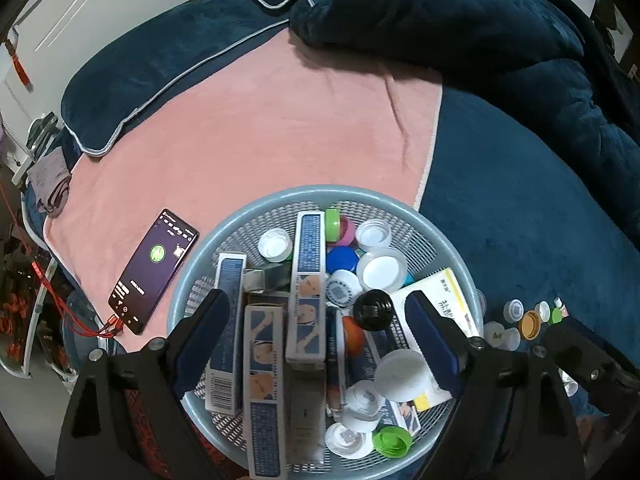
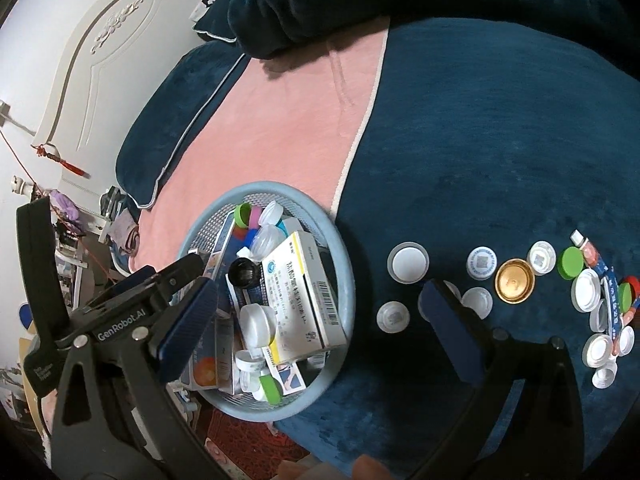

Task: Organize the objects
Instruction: 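Move both open grippers back over the caps on the bed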

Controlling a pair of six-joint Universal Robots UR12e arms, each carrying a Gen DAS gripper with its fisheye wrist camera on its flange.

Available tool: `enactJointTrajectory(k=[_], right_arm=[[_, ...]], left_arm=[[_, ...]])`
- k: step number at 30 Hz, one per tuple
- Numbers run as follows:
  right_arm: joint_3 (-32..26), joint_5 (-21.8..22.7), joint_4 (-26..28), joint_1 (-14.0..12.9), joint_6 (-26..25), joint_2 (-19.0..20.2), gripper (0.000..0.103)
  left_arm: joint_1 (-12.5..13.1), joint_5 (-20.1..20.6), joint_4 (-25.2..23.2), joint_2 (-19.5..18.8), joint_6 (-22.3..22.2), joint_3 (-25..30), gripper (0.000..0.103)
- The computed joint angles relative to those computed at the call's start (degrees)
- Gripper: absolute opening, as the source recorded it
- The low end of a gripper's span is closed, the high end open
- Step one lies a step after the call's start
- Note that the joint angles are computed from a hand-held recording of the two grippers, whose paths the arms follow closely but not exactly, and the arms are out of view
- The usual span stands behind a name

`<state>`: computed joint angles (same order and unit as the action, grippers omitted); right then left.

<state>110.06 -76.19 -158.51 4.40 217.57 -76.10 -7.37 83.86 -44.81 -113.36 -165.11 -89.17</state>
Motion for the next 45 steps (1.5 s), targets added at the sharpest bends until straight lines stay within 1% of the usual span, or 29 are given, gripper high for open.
enactJointTrajectory(k=[13, 20, 23, 29, 31, 32, 35, 38, 41, 45], right_arm=[[2.0, -0.6, 0.2, -1.2, 0.3, -1.6, 0.103], [3.4, -0.5, 0.5, -2.3, 0.3, -2.4, 0.103], [3.8, -0.7, 1.7, -2.7, -0.1, -2.4, 0.103], [3.9, -1.4, 3.8, -3.4, -2.0, -2.0, 0.103], [3.5, -1.3, 4.6, -3.5, -3.9, -1.4, 0.103], [3.1, -1.4, 5.4, -3.6, -5.7, -1.1, 0.103], [1.4, -3.9, 8.7, -3.2, -13.1, 0.1, 0.103], [0.0, -4.8, 10.9, -2.8, -20.2, 1.5, 0.103], [-1.3, -4.8, 12.3, -2.5, -24.8, 3.1, 0.103], [-3.0, -5.6, 14.1, -1.7, -28.7, 5.0, 0.102]], left_arm=[[-1.2, -0.2, -0.6, 0.4, 1.1, -0.2, 0.091], [-2.0, -2.3, -3.1, 0.5, 1.8, -0.1, 0.091], [-2.4, -2.9, -4.3, 0.5, 2.9, -0.1, 0.091], [-3.5, -1.5, -5.8, 0.3, 5.5, 0.0, 0.091], [-3.8, -1.0, -6.7, 0.2, 6.0, 0.1, 0.091], [-3.9, -1.3, -7.3, 0.2, 6.4, 0.1, 0.091], [-4.1, -1.5, -7.5, 0.3, 7.4, 0.0, 0.091], [-4.3, -1.2, -7.7, 0.2, 7.9, 0.1, 0.091], [-4.2, -1.5, -8.1, 0.2, 7.5, 0.4, 0.091], [-4.0, -1.9, -7.6, 0.5, 6.9, 0.3, 0.091]])
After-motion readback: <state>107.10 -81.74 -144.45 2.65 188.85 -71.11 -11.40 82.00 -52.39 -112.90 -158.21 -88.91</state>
